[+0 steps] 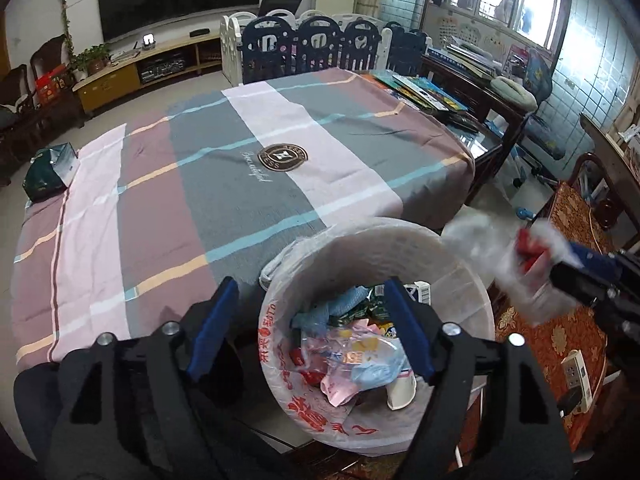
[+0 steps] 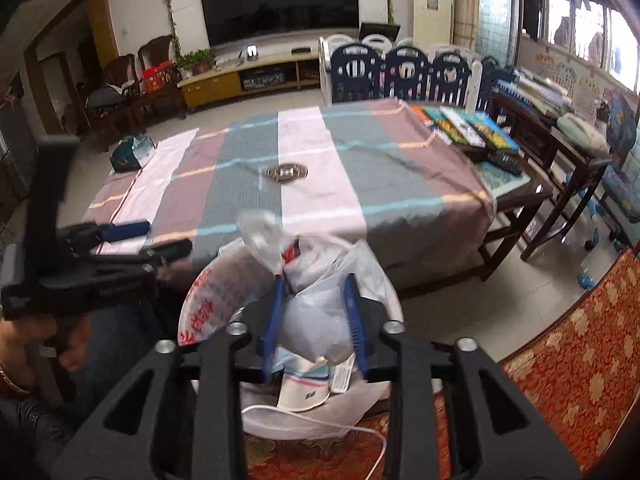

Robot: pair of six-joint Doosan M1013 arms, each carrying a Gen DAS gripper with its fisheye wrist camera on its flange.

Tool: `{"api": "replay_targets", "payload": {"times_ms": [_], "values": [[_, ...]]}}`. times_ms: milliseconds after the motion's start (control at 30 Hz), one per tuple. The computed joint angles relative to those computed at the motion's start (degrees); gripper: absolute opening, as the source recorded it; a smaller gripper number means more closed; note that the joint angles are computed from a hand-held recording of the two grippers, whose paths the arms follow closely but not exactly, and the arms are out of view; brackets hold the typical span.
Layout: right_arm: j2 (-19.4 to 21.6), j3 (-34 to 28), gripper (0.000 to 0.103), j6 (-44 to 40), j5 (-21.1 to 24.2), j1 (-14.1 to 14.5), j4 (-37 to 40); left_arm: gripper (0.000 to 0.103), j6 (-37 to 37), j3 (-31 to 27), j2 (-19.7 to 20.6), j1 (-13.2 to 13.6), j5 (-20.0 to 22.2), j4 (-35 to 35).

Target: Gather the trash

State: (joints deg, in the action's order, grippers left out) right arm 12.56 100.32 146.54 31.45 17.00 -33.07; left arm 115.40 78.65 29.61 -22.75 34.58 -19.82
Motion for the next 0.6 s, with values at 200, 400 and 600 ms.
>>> {"api": "replay_targets", "payload": {"times_ms": [200,400,600], "values": [[-1.1,-0.3,0.089,7.5,-0.1,1.9,-7.2,0.092,-16.3,3.9,-4.4,-0.4,-8.7,17.3],[-2.8,-1.5,0.097,12.1,-0.2,4.2,-13.6,0.099,-26.5,6.3,-8.9,1.2,-11.9,23.4],[-2.1,-4.0,0.097,8.8,3.6,6.8,-15.0,0.1,-34.8,8.1,-12.2,1.8,-12.6,28.4]]}}
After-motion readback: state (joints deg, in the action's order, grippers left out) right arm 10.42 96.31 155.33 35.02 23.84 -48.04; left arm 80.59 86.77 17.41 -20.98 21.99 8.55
